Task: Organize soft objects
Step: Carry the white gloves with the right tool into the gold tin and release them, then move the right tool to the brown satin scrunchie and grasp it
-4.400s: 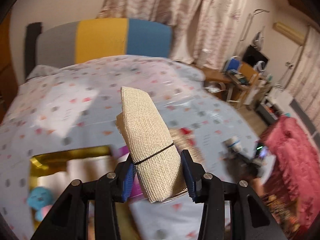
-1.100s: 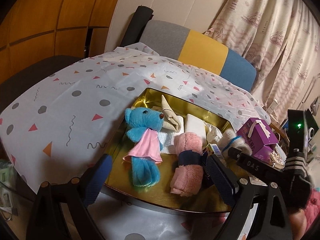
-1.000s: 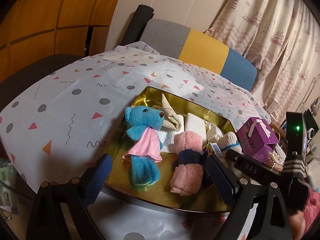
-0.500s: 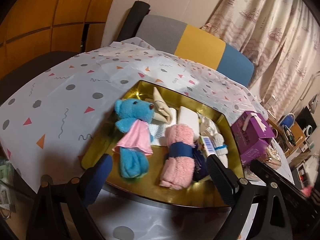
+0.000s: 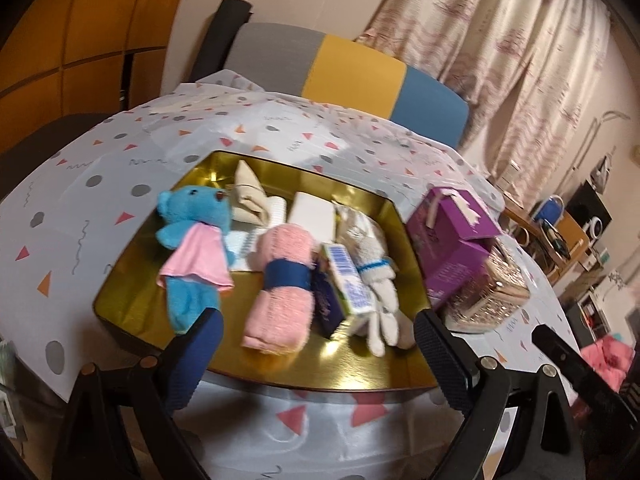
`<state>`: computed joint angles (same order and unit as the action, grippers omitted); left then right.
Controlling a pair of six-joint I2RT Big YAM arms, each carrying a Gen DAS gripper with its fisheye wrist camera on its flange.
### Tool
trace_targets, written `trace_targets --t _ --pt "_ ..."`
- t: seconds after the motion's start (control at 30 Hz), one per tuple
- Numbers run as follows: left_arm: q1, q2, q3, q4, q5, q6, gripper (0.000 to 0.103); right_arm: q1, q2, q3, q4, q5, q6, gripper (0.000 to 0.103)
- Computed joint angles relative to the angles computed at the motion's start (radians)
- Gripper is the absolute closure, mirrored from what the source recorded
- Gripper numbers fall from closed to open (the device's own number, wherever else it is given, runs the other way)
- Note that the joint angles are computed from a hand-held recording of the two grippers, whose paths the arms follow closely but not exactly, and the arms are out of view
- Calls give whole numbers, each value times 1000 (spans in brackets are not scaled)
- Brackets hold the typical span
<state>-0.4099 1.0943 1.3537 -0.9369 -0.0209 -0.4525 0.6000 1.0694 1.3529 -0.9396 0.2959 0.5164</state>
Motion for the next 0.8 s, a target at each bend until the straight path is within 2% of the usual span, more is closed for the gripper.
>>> trace_targets --t 0.17,0.23,0.37,0.5,0.57,0.63,0.8 --pt "-51 11 16 6 18 5 3 -108 -110 -85 3 3 38 58" --pt "-71 15 23 14 42 9 0 -178 -134 -102 -11 -31 45 58" --pt "-126 44 56 -3 59 34 0 -343 -140 -112 -40 -125 14 58" --pt "-177 72 83 -14 41 40 0 -511 -66 -80 -73 -240 -39 58" --pt "-197 85 95 -24 38 37 0 -573 -9 -52 -82 -320 -64 58" --pt "-216 94 103 -31 34 33 0 -605 54 -13 -92 -360 -83 58" --pt "-239 105 107 -49 33 38 0 -627 201 81 -124 -346 -140 57"
